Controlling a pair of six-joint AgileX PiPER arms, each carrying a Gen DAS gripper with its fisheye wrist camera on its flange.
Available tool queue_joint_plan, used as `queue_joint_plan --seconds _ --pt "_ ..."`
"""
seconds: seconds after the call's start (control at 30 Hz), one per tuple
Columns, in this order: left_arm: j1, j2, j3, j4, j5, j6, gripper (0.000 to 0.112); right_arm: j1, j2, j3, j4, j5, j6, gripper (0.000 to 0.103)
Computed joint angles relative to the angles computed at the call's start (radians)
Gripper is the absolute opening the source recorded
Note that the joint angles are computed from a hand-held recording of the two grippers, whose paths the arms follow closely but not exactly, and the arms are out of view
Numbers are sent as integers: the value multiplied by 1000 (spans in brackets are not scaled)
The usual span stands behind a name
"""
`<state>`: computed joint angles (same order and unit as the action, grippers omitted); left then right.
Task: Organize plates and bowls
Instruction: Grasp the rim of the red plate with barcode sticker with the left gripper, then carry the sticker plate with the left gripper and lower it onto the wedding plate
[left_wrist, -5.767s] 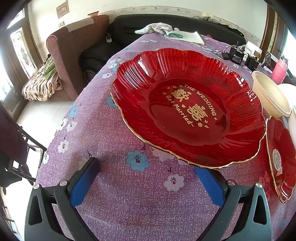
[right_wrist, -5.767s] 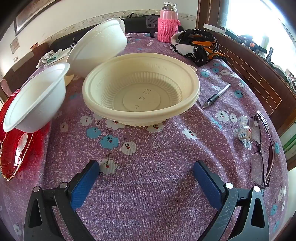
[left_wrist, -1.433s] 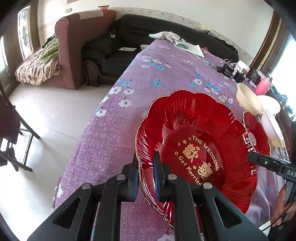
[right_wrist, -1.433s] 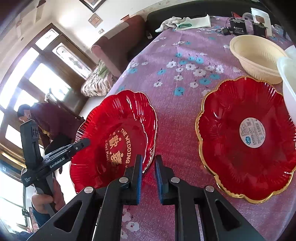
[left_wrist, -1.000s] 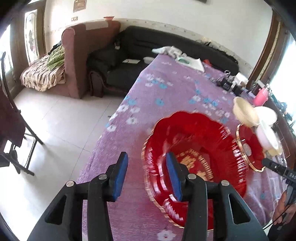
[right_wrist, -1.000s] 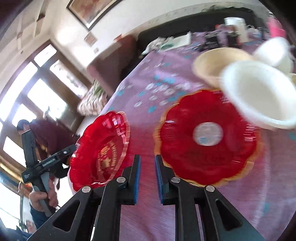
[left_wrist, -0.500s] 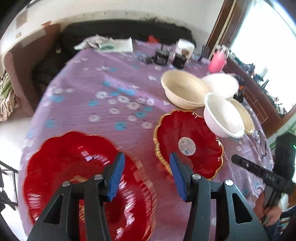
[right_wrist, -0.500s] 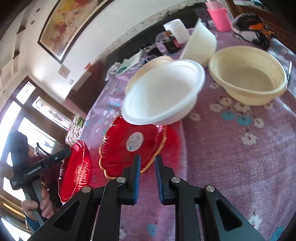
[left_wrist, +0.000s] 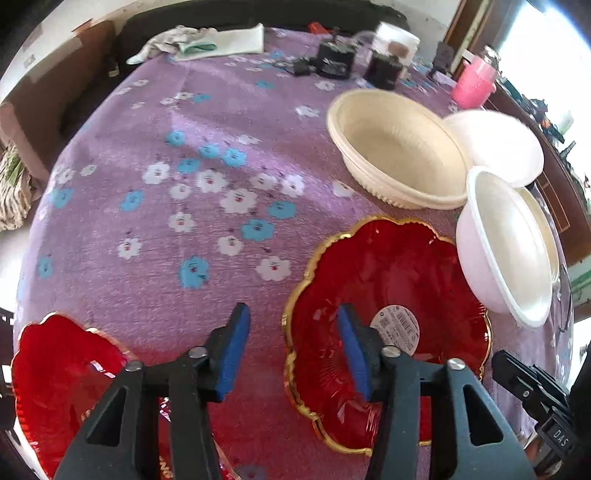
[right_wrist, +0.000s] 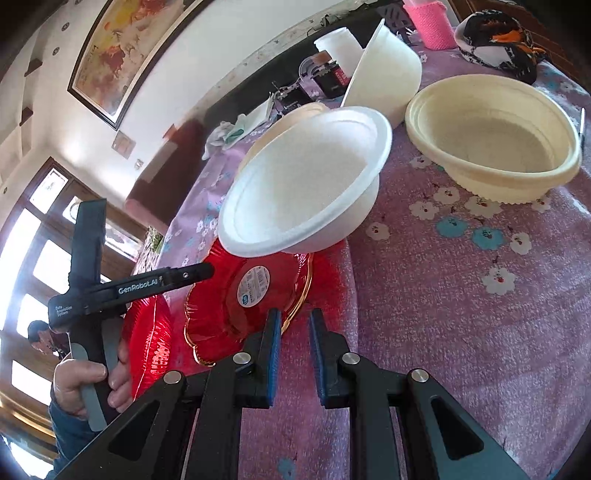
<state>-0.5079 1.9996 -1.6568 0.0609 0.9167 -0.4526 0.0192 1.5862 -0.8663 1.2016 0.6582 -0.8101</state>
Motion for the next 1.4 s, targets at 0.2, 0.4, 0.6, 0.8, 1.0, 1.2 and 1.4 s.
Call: queue_joint_plan --seconds 0.2,0.4,0.6,0.8,1.0,1.2,1.4 --pt "-65 -34 68 32 -36 -8 24 44 32 -32 -52 -43 44 17" --pt "-172 -233 354 15 -179 -32 24 -5 -68 25 -153 9 44 17" --pt "-334 -342 570 166 -328 -221 24 -117 -208 185 -173 92 -90 17" --pt "-369 -343 601 318 -363 -420 33 -138 -296 269 -121 27 -153 17" --pt "-373 -327 608 468 -378 -562 19 -164 -271 295 -45 39 -216 17" --pt "-506 -342 627 731 -255 -834 20 8 -378 357 -148 -167 -39 14" --pt "-601 -417 688 836 -178 -979 20 141 -531 395 -457 -270 315 14"
